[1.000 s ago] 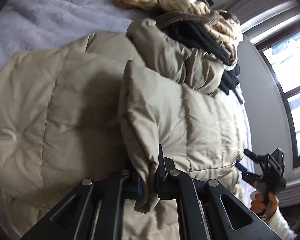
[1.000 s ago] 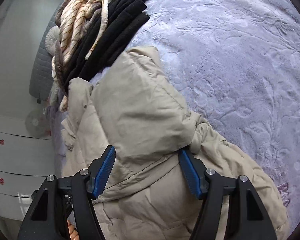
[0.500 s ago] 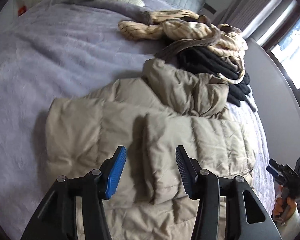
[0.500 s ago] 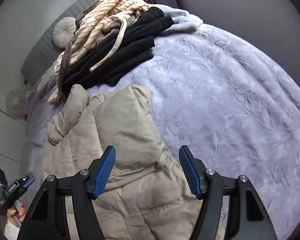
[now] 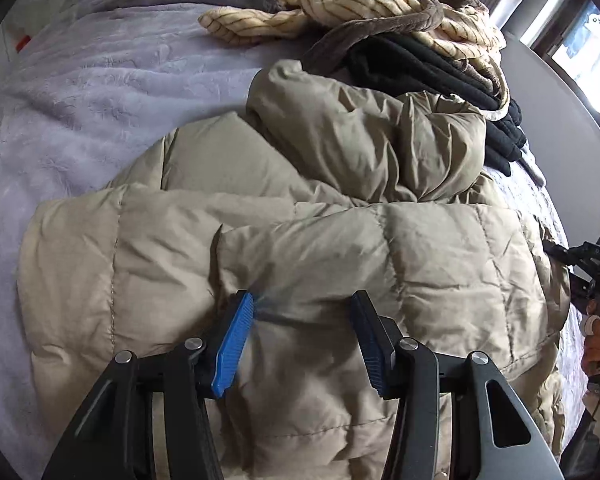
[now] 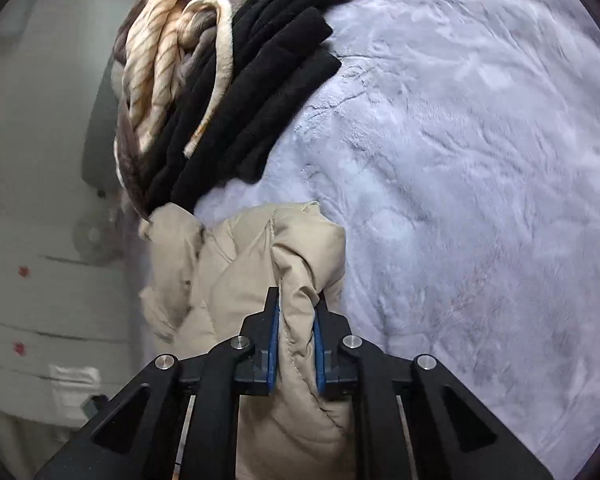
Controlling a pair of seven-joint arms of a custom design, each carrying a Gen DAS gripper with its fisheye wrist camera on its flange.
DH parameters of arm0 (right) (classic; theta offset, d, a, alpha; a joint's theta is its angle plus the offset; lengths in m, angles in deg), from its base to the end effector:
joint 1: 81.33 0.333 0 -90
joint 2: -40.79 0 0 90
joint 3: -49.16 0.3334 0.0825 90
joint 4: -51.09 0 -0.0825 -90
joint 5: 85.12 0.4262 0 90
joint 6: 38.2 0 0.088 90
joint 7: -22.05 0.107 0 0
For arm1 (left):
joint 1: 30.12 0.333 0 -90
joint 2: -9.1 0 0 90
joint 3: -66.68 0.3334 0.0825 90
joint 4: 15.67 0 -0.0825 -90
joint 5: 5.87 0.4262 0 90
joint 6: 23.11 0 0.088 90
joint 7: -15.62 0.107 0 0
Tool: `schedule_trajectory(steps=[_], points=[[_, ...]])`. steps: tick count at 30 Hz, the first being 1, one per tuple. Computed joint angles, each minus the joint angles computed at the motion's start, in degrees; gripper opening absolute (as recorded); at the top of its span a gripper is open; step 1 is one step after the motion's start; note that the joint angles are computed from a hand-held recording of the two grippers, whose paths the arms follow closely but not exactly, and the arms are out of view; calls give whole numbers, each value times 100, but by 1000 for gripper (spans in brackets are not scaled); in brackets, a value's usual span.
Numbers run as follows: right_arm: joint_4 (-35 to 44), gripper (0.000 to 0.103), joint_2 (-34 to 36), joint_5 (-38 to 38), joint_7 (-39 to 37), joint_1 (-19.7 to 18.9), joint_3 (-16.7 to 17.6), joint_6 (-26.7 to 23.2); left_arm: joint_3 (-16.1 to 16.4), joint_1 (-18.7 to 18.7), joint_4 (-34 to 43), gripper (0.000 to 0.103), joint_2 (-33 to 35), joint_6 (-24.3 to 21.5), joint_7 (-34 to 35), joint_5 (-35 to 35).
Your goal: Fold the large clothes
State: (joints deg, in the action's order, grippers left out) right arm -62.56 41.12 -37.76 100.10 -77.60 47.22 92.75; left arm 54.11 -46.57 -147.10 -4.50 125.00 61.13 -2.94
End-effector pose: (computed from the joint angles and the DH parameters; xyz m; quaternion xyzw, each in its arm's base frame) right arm 0.6250 0.0366 0.4982 -0.5794 0.7289 0.1137 0.3465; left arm 0.4763 -0.2713 0.4991 -0.7551 0.6012 -0.2488 0.0807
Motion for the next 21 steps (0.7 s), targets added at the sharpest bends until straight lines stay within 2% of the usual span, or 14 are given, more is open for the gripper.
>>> schedule_trajectory(steps=[3, 6, 9, 12, 18, 21], points=[[74, 14, 197, -1133, 371, 89, 59, 345, 23, -28, -23, 52, 105, 123, 88, -76], [2, 15, 300, -1405, 518, 128, 88, 611, -4, -26, 13, 52, 222, 202, 102, -56], [-170, 15, 65, -1811, 929, 183, 104, 796, -52, 3, 48, 52, 239, 137, 4, 86], [-517, 15, -485, -2309, 1171, 225, 128, 963, -66, 26, 128, 52, 167, -103, -109, 141], [-1290, 15, -1594, -2281, 798, 298, 45, 748, -99, -8, -210, 52, -623, -211, -427, 368], [-1497, 15, -1712, -2534, 641, 330, 136, 631, -177, -77, -320, 52, -735, -610, -399, 488]])
